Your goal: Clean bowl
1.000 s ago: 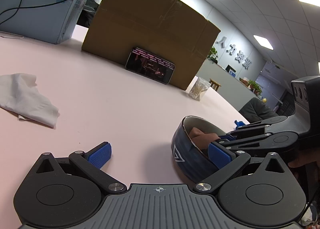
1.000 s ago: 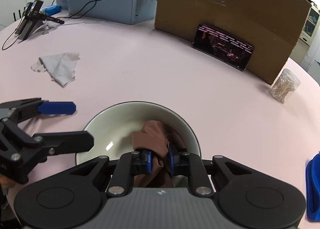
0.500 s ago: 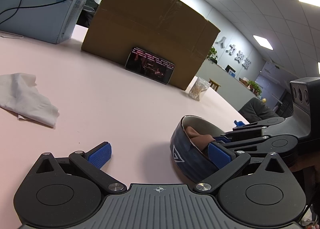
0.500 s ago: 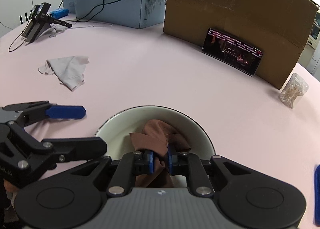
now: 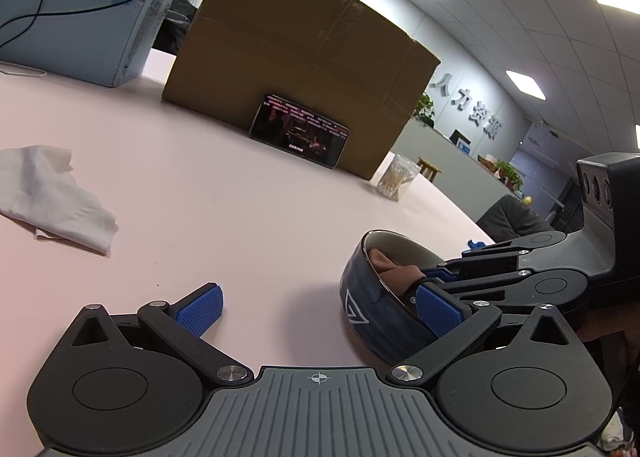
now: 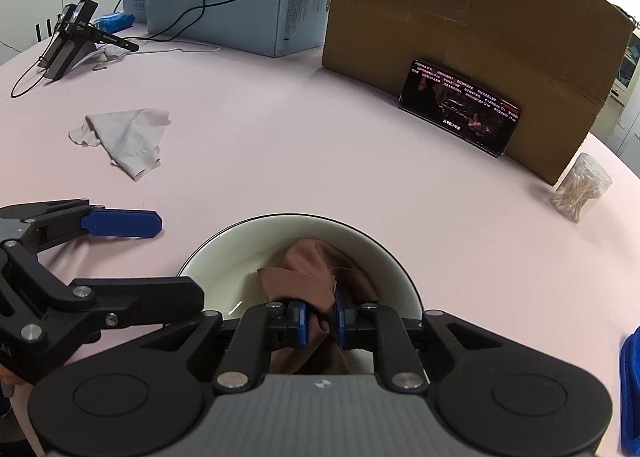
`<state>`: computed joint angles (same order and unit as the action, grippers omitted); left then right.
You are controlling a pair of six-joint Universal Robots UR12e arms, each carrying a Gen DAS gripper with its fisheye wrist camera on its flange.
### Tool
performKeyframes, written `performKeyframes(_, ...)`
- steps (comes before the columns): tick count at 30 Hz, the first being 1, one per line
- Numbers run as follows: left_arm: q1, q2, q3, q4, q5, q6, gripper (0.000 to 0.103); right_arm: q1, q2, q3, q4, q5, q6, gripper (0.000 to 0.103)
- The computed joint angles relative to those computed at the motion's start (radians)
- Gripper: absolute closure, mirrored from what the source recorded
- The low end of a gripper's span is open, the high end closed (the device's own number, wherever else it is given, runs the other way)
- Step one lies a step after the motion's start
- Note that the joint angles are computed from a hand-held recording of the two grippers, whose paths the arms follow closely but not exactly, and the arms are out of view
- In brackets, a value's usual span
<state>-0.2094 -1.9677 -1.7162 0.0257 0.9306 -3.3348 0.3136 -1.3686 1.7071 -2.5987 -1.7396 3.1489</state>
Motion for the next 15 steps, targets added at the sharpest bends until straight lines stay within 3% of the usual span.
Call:
performKeyframes(7,0.001,0.000,0.000,0.000,0.000,0.001,0.000,0.002,-0.010,0.003,0.022,-0.032,-0.004,0.088)
performKeyframes(15,0.002,-0.001,0.001,-0.003,-0.006,0.002,0.000,-0.004,0.004,-0.002,-0.011,-0.013,0.011,0.087)
